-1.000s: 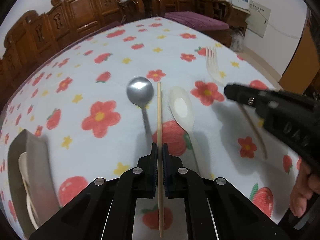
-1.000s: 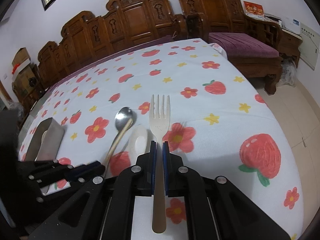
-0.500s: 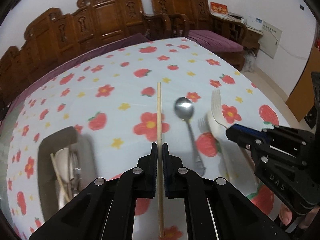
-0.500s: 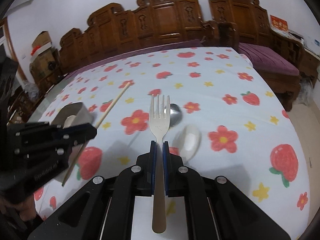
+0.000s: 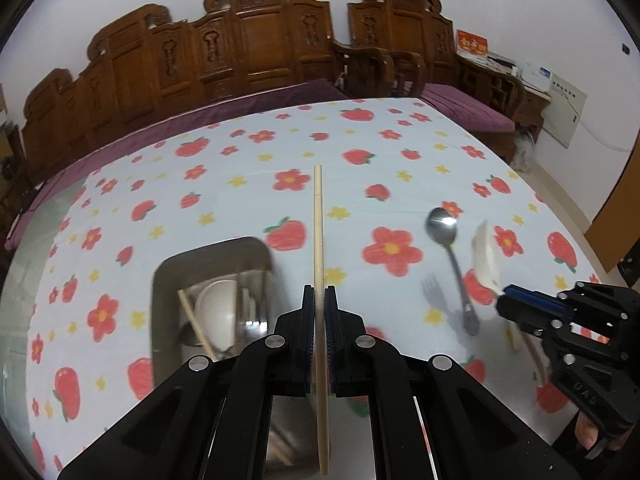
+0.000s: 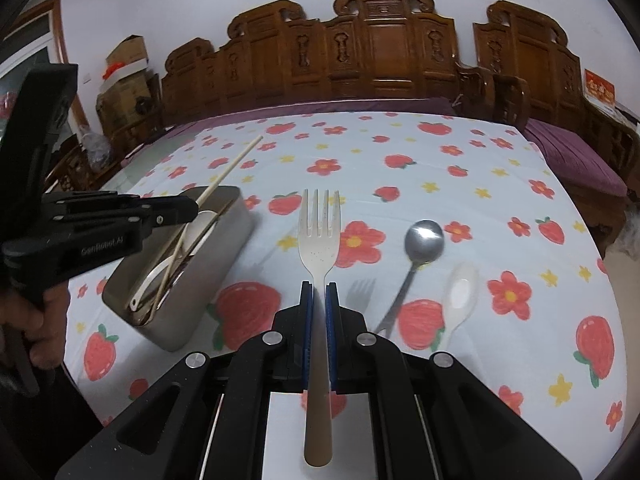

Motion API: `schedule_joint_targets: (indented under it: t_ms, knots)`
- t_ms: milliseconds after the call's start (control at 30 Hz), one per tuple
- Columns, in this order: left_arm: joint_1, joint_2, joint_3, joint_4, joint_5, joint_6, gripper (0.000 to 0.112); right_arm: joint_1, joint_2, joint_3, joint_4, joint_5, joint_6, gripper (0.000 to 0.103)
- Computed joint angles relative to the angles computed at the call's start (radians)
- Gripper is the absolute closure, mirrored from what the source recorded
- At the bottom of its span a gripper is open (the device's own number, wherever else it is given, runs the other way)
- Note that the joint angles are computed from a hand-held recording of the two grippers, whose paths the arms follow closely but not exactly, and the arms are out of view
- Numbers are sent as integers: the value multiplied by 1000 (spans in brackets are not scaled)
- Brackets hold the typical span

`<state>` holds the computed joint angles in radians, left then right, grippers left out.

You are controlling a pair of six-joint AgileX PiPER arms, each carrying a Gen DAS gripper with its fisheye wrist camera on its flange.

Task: Organize utensils
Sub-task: 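Carry the chopstick to the tray with the left tool while the right tool carries the white fork, then drop the chopstick into the tray and open the left tool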

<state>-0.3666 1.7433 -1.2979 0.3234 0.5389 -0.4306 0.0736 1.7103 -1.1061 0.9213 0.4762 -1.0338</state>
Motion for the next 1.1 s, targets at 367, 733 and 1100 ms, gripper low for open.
schedule_joint_targets:
  t_ms: [367, 733, 1100]
  knots:
    - [144, -27, 107, -72, -95, 111, 108, 31, 27, -2, -58, -28, 33, 96]
    - [191, -4, 169, -98, -146, 154, 108, 71, 37, -8, -108, -58, 75, 96]
    - [208, 0, 179, -136, -134, 181, 106, 114, 17, -1, -129, -69, 114, 96]
